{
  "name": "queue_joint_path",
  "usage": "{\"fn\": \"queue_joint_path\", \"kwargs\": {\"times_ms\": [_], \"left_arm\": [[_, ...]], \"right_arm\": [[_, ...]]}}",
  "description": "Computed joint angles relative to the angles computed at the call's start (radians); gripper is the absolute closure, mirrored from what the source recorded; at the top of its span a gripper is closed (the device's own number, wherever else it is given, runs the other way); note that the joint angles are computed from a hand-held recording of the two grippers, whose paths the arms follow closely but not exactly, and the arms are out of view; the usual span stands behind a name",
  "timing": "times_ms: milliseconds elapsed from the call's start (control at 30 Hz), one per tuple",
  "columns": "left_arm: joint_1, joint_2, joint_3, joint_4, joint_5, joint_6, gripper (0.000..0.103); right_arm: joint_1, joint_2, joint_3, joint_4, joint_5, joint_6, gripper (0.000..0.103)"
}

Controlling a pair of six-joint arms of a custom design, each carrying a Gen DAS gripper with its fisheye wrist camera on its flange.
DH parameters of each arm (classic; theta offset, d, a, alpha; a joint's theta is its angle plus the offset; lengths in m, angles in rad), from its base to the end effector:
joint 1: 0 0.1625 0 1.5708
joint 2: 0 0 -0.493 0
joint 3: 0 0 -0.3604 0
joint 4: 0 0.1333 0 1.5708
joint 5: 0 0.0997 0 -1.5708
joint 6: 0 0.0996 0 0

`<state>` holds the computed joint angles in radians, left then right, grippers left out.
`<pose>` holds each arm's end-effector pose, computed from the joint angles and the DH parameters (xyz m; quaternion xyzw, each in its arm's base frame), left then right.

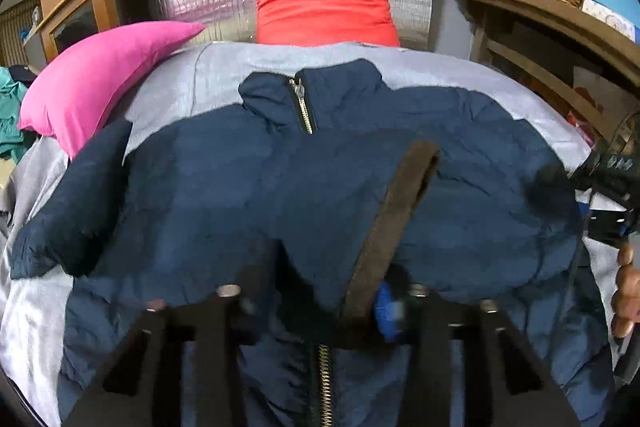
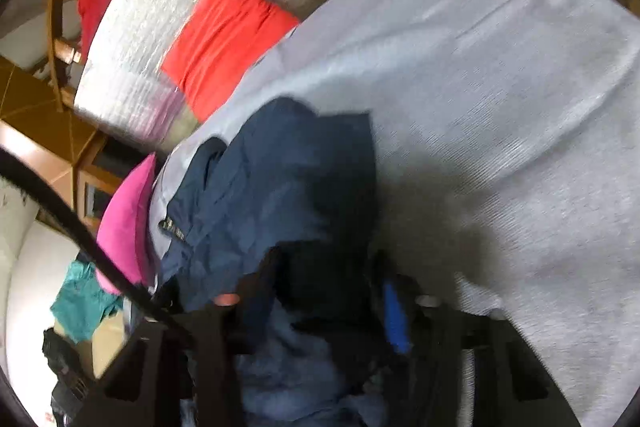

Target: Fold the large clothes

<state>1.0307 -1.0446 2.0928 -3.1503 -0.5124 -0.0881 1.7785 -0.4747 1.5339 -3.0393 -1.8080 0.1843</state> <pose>-0.0880 -0.5748 0.2849 0.0575 0.8415 -0.3660 0.3933 0.2611 -0.7062 0.0244 -0.0127 -0.9725 0.2205 0.0743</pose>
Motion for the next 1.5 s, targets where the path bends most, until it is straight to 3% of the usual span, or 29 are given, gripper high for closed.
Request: {"fn": "queue_joint_path", "kwargs": {"times_ms": [67,167,433,633,800,867,933,1033,1167,1333,1433,1500], "left_arm": [[0.001,-0.027,0.006,-0.014,-0.027,0.019,0.079],[0.009,-0.086,0.016,-0.048,-0.078,0.029,0.084],[0.033,-0.235,0.06,-0.091,-0.12,0.025,0.09],[0.081,-0.293,0.059,0.01,-0.096,-0.039,0.09],[0.095,-0.321,0.054,0.153,-0.004,-0.116,0.081],[0.088,-0.349,0.073,0.126,-0.007,-0.091,0.059],[0.076,-0.368,0.1,0.034,0.028,-0.046,0.043],[0.074,-0.394,0.122,-0.057,0.09,-0.01,0.04],[0.123,-0.462,0.117,0.018,0.128,-0.134,0.037],[0.217,-0.532,0.104,0.116,0.103,-0.299,0.037],[0.289,-0.566,0.094,0.157,0.015,-0.406,0.036],[0.345,-0.574,0.085,0.148,-0.065,-0.455,0.036]], "right_arm": [[0.02,0.014,-0.011,-0.009,-0.052,-0.038,0.075],[0.04,0.014,0.002,-0.062,-0.083,-0.065,0.083],[0.079,0.011,0.034,-0.198,-0.159,-0.103,0.088],[0.091,0.018,0.017,-0.152,-0.216,-0.101,0.089],[0.102,0.022,-0.019,-0.042,-0.288,-0.047,0.079],[0.113,0.013,-0.01,-0.064,-0.309,-0.047,0.063],[0.127,0.014,0.002,-0.134,-0.34,-0.074,0.054],[0.16,0.024,0.02,-0.274,-0.379,-0.17,0.054],[0.195,0.038,0.033,-0.299,-0.303,-0.272,0.058],[0.207,0.078,-0.005,-0.131,-0.225,-0.297,0.06],[0.193,0.103,-0.051,0.03,-0.202,-0.239,0.06],[0.19,0.124,-0.069,0.079,-0.235,-0.225,0.06]]}}
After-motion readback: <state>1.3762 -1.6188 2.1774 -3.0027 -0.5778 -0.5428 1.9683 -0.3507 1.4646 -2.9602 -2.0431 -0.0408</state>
